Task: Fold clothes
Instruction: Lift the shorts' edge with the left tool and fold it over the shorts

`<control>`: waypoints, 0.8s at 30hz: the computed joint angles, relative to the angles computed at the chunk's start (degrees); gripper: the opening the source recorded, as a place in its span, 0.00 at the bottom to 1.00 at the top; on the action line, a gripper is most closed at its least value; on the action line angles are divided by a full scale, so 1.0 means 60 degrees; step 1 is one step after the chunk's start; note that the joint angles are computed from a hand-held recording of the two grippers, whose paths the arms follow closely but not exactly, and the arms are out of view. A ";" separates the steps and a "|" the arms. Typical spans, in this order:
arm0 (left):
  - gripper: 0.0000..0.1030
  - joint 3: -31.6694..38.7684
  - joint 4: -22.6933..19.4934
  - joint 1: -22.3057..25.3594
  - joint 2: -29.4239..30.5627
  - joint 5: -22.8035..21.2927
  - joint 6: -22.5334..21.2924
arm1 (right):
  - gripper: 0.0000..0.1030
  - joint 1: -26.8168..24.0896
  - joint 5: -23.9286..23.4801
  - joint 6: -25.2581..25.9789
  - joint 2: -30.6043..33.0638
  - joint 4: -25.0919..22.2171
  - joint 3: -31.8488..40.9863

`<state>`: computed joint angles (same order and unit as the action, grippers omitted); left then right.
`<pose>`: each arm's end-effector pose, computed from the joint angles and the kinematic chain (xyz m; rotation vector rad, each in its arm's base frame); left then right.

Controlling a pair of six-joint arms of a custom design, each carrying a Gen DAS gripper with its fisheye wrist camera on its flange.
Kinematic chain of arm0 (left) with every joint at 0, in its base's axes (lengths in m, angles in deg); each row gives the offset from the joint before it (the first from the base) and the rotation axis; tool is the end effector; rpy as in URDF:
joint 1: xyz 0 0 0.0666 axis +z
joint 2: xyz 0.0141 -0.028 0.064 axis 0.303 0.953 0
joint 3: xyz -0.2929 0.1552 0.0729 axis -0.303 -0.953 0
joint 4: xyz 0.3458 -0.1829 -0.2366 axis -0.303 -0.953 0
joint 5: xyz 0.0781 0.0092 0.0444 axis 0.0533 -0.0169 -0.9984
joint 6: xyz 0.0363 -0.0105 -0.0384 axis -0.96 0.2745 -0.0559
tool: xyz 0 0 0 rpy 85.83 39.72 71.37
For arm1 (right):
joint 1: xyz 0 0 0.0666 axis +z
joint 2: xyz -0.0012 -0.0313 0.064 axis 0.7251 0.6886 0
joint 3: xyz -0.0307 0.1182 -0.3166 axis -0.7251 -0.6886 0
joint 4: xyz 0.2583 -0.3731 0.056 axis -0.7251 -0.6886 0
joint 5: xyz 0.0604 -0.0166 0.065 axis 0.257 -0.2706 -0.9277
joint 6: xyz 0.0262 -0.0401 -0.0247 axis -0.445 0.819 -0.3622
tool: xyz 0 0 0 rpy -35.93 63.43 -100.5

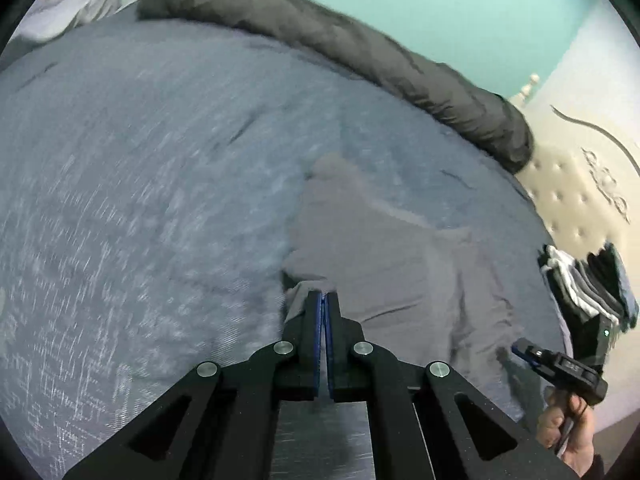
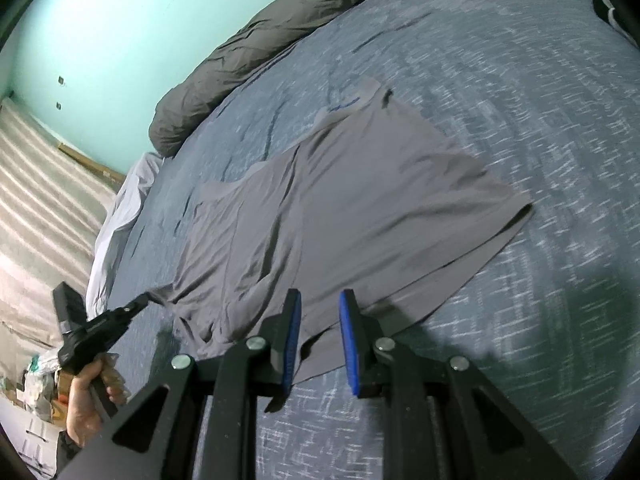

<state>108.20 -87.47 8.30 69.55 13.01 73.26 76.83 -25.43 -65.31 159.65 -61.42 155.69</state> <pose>0.4929 -0.0885 0.4394 -0.1885 2.3978 -0.5018 0.4645 0.2795 0.4144 0.1754 2.4729 0.8381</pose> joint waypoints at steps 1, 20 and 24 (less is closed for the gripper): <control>0.02 0.0104 -0.0065 -0.0112 -0.0035 -0.0039 -0.0061 | 0.18 -0.0056 0.0052 -0.0002 -0.0062 0.0016 -0.0047; 0.02 0.8806 -0.2962 -0.4028 0.7027 -0.0006 -0.1051 | 0.18 -0.1492 -0.0201 -0.0353 -0.1689 0.0491 -0.1477; 0.02 0.9373 -0.3307 -0.4289 0.7841 -0.0070 -0.0875 | 0.18 -0.1729 -0.0551 -0.0539 -0.1726 0.0595 -0.1599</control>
